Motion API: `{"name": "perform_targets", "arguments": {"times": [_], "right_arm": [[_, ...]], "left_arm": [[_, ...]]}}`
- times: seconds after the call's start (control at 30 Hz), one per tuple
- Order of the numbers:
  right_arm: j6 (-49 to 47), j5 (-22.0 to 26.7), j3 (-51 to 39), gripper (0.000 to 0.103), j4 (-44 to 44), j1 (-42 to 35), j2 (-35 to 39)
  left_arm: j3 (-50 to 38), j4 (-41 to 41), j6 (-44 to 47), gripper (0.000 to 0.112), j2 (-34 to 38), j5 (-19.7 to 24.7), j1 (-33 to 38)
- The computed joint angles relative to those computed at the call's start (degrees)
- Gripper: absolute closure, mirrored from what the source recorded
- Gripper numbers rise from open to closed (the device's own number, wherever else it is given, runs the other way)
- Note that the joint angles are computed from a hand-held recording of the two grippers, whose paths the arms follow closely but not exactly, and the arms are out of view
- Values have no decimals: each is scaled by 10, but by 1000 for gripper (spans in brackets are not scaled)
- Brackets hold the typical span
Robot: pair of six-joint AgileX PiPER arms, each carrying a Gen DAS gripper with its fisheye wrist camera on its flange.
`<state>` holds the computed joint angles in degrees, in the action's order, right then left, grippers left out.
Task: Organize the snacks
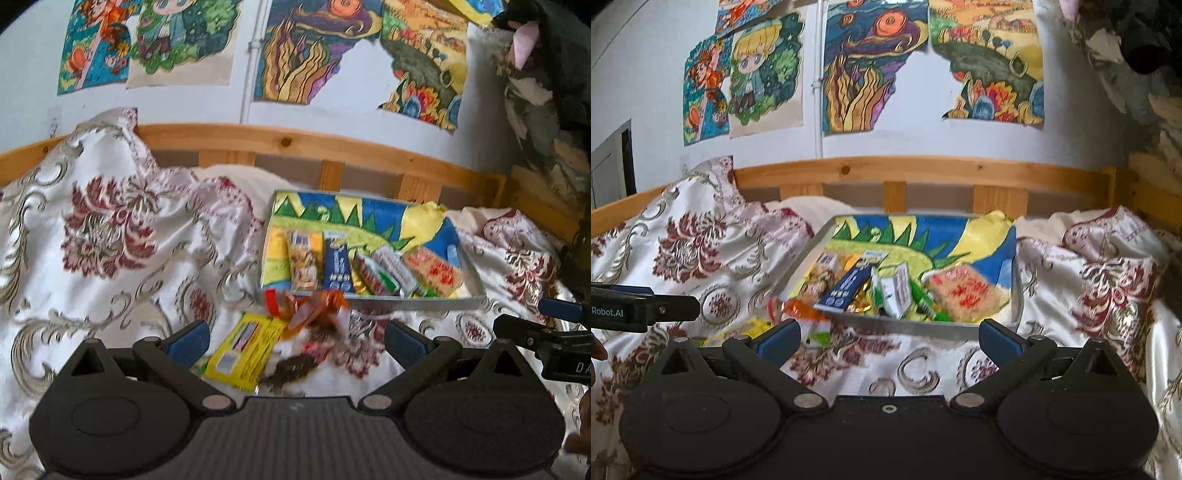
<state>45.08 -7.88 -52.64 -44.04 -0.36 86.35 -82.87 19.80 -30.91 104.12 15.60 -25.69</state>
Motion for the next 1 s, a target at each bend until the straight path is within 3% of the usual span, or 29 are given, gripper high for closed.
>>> {"name": "perform_targets", "arguments": {"times": [0.63,0.8,1.0], "right_arm": [[338,-9,25,1,-354,26,18],[368,-12,25,1,-386,29,23],[378,-14,23,1,-399,31,25]], "left_arm": [[34,8,-32,10,1,71,-4],[33,30,-40,10,2,87,-6],[3,9,-21,10,13,141,-10]]}}
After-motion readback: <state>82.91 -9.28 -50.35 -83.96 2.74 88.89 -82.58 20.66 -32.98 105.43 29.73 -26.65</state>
